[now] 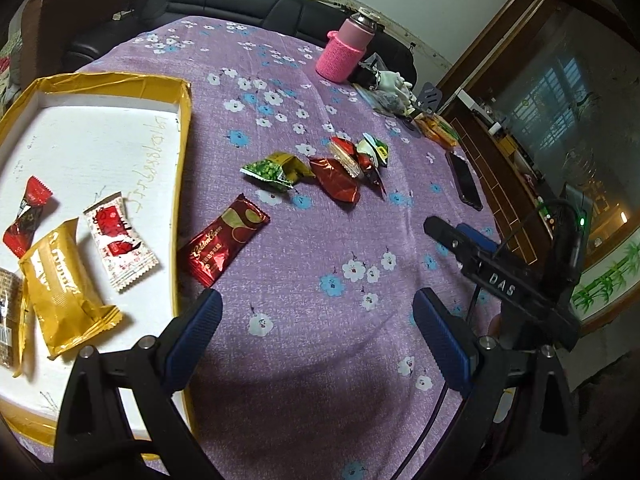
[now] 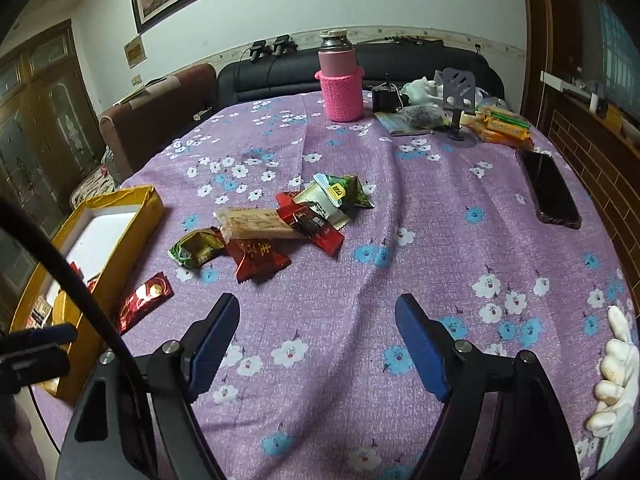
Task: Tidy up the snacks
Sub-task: 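Move both open tools back over the snacks on the table, then grasp the dark red gold-dotted packet with the left tool while the right tool approaches the snack pile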
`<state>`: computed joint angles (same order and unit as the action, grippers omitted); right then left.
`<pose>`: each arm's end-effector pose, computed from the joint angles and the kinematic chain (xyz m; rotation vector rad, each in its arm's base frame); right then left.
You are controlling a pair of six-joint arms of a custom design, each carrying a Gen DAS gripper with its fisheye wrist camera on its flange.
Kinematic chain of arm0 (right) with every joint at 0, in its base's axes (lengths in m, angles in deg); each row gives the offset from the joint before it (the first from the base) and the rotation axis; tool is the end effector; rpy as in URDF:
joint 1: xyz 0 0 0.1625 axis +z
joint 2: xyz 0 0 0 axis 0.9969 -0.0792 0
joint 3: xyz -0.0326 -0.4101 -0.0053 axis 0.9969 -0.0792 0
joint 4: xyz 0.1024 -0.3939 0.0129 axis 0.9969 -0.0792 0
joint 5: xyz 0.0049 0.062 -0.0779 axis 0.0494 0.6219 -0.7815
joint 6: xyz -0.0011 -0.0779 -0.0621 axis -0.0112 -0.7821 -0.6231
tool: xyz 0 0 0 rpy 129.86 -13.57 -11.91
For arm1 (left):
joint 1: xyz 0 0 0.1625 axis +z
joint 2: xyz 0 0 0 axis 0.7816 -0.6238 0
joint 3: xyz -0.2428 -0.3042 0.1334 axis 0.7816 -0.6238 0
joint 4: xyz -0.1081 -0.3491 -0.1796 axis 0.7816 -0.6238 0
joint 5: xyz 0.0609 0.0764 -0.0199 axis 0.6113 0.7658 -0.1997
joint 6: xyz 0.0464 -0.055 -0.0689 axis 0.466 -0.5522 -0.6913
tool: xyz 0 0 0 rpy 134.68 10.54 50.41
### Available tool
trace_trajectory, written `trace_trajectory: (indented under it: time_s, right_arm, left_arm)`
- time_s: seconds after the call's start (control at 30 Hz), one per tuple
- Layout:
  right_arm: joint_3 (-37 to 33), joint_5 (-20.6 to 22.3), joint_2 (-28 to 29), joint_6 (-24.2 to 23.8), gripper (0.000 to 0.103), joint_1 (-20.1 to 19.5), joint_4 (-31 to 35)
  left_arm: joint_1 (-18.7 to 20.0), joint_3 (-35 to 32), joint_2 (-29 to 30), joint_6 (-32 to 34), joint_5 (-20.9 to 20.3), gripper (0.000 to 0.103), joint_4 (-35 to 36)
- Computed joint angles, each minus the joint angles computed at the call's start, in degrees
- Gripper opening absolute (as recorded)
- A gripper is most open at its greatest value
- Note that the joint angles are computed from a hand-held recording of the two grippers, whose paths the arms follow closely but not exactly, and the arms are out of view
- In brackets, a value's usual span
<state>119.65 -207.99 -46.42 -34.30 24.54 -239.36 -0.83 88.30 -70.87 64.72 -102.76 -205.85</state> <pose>0.2624 -0.4812 0.0853 0.6129 -2.4194 0.8491 -0.1069 -0.4233 0.2553 0.2315 2.7212 -0.8201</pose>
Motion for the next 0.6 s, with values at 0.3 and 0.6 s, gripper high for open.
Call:
trace_trajectory:
  time_s: [0.3,0.6]
  right_arm:
    - [-3.6,4.9,2.1,1.5,0.08,-2.0,-4.5]
    - [-3.7,8.5,0.7,6.0,0.08,-6.5,-2.7]
  left_arm:
    - [-0.6,-1.2,0.9,1.6,3.7,0.092,0.4]
    - [1.5,-4.6,1.4,3.3,6.5,0.069,1.3]
